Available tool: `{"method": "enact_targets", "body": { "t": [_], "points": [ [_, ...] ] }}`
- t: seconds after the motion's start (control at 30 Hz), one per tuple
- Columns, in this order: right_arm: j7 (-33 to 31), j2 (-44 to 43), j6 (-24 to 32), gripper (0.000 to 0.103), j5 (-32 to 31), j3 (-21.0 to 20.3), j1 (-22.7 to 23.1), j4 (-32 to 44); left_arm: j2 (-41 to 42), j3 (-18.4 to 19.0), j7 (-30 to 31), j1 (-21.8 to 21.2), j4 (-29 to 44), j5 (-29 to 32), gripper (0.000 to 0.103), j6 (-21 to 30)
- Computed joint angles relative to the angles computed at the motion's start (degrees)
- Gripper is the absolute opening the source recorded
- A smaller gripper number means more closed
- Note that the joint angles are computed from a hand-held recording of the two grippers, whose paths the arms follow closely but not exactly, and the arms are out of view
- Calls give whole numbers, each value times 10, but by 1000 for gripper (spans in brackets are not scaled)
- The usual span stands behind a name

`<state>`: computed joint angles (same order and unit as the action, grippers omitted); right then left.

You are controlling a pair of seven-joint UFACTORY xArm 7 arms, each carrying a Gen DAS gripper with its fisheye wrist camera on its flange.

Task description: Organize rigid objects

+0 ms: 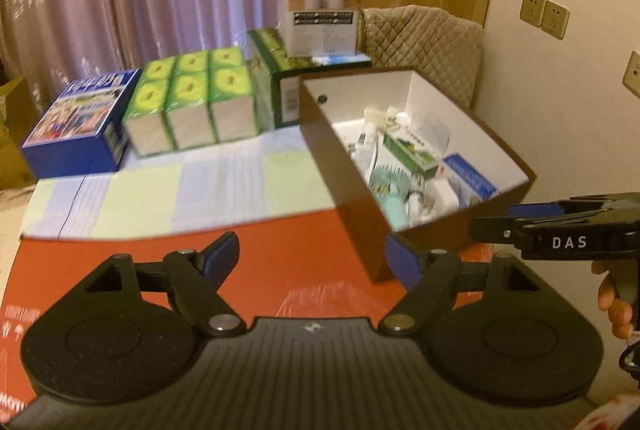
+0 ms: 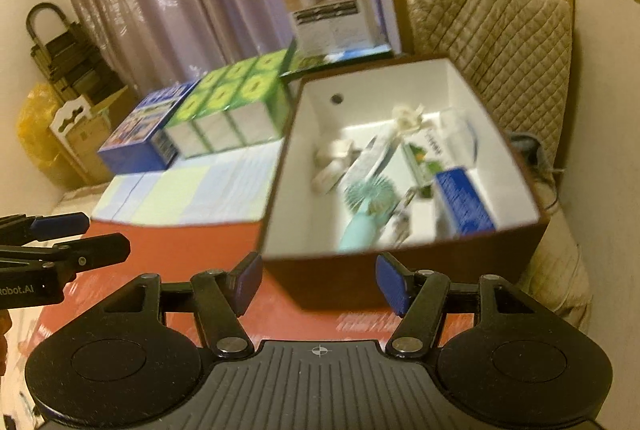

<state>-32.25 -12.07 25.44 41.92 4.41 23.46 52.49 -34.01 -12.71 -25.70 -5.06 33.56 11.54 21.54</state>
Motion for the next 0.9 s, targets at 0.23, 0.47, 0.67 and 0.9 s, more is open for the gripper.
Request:
{"method": "enact_targets", "body": {
  "t": [0.23, 0.47, 0.67, 0.9],
  "points": [
    [68, -105, 1, 60, -34, 27, 39, -97, -173, 29, 18, -39, -96, -40, 77, 95],
    [161, -208, 3, 60, -84, 45, 96, -181, -362, 37, 28, -67, -163, -78, 77, 231],
    [244, -284, 12, 60, -130, 62, 135, -235, -497, 34, 38, -80, -190, -98, 77, 345],
    [325, -348, 22, 60, -175, 79, 178, -275, -614, 26, 46, -89, -203, -117, 77, 454]
  ]
}}
